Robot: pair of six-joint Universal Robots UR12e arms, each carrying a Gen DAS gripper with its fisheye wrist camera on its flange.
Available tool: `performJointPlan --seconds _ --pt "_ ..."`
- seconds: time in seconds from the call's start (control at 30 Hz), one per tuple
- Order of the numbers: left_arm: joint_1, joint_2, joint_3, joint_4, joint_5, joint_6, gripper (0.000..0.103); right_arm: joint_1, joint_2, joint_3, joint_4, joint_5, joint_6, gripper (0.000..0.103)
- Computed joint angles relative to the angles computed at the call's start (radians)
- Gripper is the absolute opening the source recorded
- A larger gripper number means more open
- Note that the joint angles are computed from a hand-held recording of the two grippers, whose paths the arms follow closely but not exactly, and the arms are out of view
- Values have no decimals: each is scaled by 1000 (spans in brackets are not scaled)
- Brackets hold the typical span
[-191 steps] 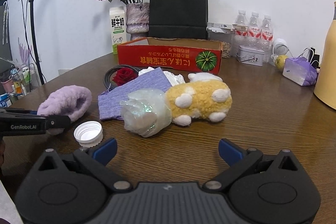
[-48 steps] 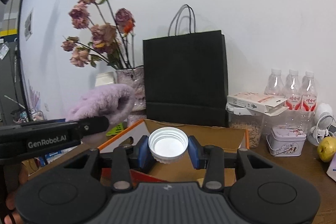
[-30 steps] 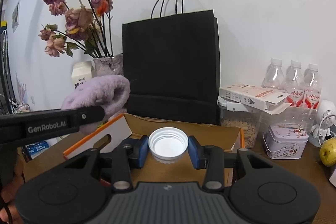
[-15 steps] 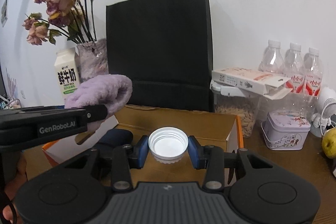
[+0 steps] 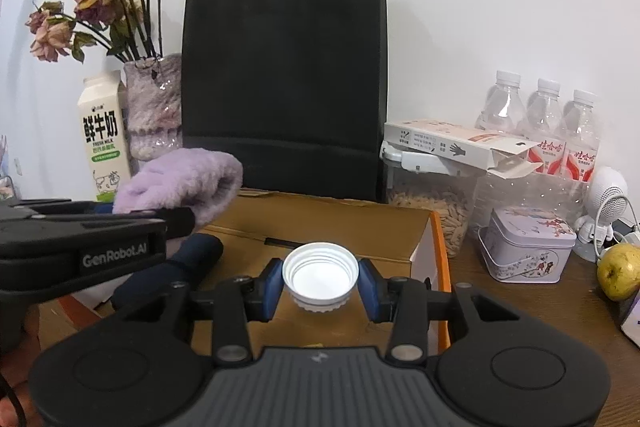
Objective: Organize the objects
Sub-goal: 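Open the left tool over the red box while the right tool releases the cap inside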
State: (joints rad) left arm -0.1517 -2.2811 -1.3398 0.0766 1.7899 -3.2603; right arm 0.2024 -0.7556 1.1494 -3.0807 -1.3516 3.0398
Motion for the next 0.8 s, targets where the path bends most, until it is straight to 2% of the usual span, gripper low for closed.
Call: performJointPlan --seconds 0.13,0.17,0.2,0.23,0.27,0.3,0.37,0.43,0.8 --pt "-4 -4 2 19 41 -13 43 0 1 -1 3 -1 1 41" --pt "-4 -4 1 29 48 -18 51 0 0 -1 5 -3 4 43" --pt "-4 -4 -1 38 53 -27 70 0 0 -1 5 -4 7 55" --pt "-4 -4 -2 49 65 -38 83 1 0 -1 4 -9 9 70" --pt "-7 -8 -1 69 87 -43 103 1 0 -1 2 -12 9 78" --pt "-11 -13 1 100 113 -36 103 1 0 0 -1 -12 8 87" --pt "-16 -20 5 130 143 -19 103 2 -1 0 -1 -14 8 93" --pt "-16 -18 4 133 142 -23 103 2 -1 0 -1 -18 9 103" --pt "-14 -3 -9 127 143 -50 103 -3 -12 12 -20 3 27 103"
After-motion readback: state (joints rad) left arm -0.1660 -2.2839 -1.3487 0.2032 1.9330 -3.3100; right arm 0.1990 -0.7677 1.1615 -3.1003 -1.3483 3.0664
